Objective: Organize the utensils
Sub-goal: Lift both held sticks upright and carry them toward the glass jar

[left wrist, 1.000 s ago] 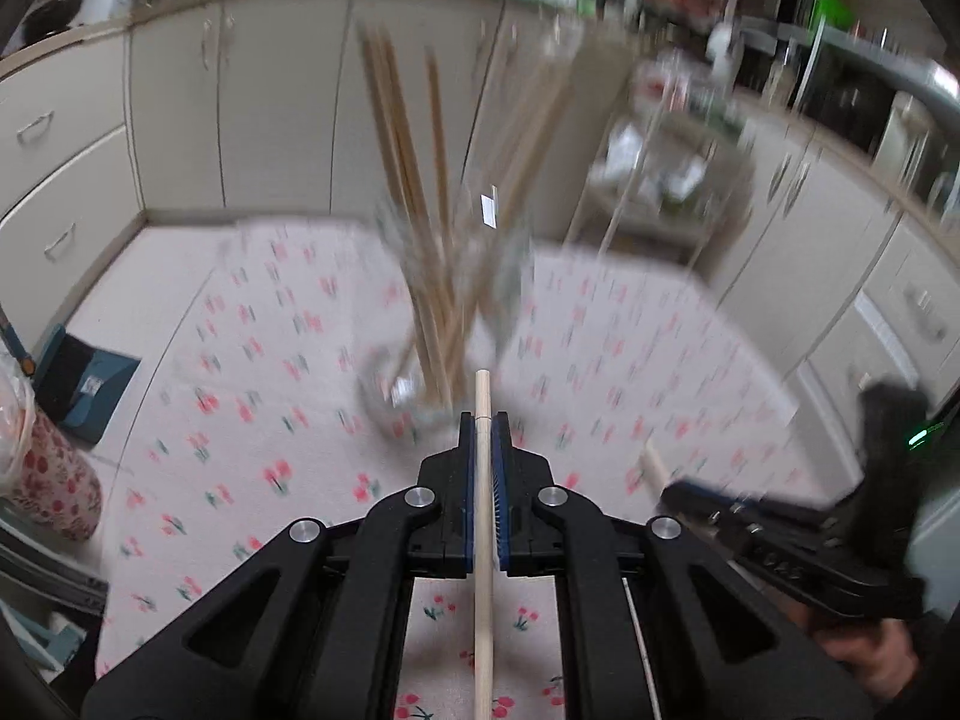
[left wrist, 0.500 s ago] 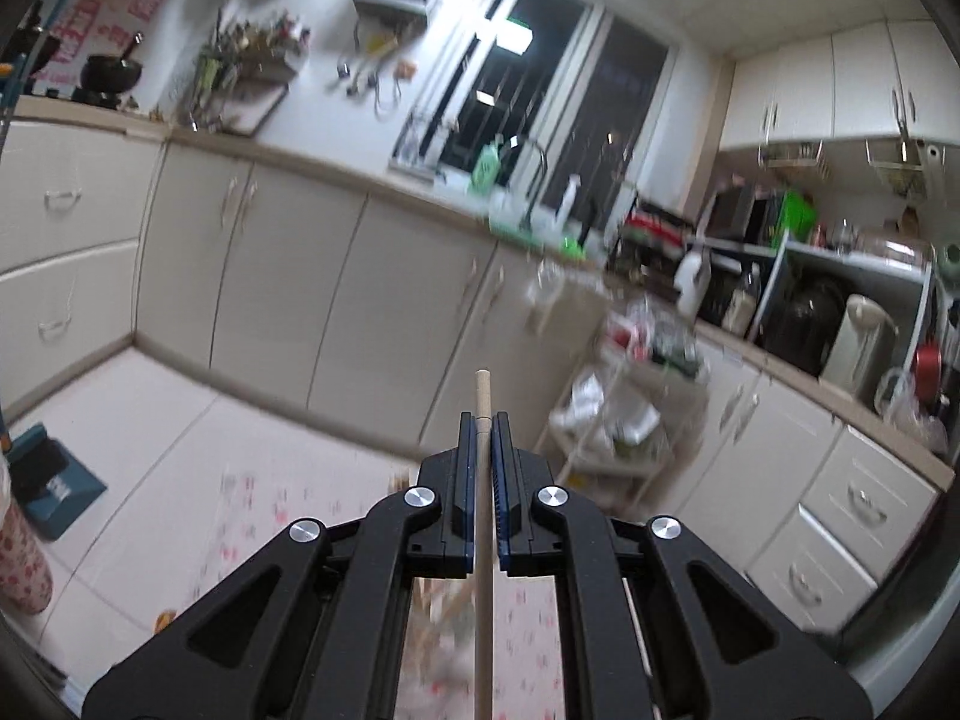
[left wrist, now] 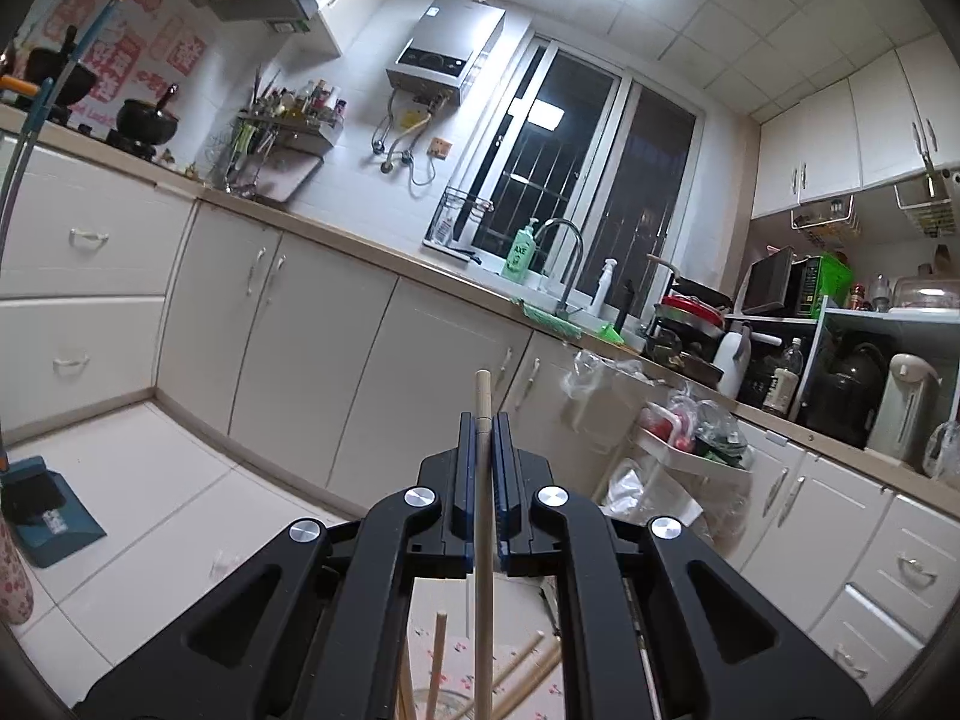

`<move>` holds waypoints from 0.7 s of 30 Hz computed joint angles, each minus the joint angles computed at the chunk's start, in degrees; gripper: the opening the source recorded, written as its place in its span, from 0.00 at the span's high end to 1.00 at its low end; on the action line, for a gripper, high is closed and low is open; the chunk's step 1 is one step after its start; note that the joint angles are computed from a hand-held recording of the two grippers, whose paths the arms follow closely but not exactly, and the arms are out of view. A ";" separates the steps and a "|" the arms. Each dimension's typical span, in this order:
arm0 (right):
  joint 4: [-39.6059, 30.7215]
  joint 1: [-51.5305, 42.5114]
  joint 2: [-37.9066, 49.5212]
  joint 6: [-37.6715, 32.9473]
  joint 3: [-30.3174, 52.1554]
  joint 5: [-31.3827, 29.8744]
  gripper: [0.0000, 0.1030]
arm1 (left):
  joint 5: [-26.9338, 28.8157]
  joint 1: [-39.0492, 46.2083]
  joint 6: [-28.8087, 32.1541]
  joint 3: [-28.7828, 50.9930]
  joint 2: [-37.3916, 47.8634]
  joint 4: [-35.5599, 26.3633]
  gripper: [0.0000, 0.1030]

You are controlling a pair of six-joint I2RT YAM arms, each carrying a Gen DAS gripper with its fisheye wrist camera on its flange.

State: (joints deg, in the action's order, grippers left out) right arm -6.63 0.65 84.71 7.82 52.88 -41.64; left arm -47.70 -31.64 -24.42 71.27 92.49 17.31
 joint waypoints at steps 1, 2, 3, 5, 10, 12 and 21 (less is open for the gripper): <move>0.04 0.02 0.20 0.03 0.05 -0.19 0.94 | -0.50 0.07 0.62 0.09 0.71 1.19 0.95; 0.02 0.05 0.40 0.09 0.13 -0.42 0.94 | -0.74 0.18 0.94 0.01 1.11 2.03 0.95; 0.07 0.07 0.53 0.17 0.14 -0.54 0.94 | -0.93 0.48 1.28 0.31 1.80 2.80 0.95; -0.14 0.17 0.81 0.25 0.28 -0.88 0.94 | -1.56 0.84 2.05 1.20 3.38 4.51 0.95; -0.67 0.49 1.47 0.38 0.55 -1.35 0.94 | -2.95 1.37 3.89 3.06 6.71 8.28 0.95; -0.81 0.60 1.48 0.52 0.48 -1.44 0.94 | -3.58 1.16 5.29 3.70 8.06 9.64 0.95; -1.53 0.47 1.68 0.58 0.71 -2.27 0.94 | -5.50 0.65 5.68 2.63 10.06 10.86 0.95</move>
State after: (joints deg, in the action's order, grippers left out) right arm -8.16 1.12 86.39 8.40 53.59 -43.90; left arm -53.20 -30.99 -18.73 73.90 102.54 28.17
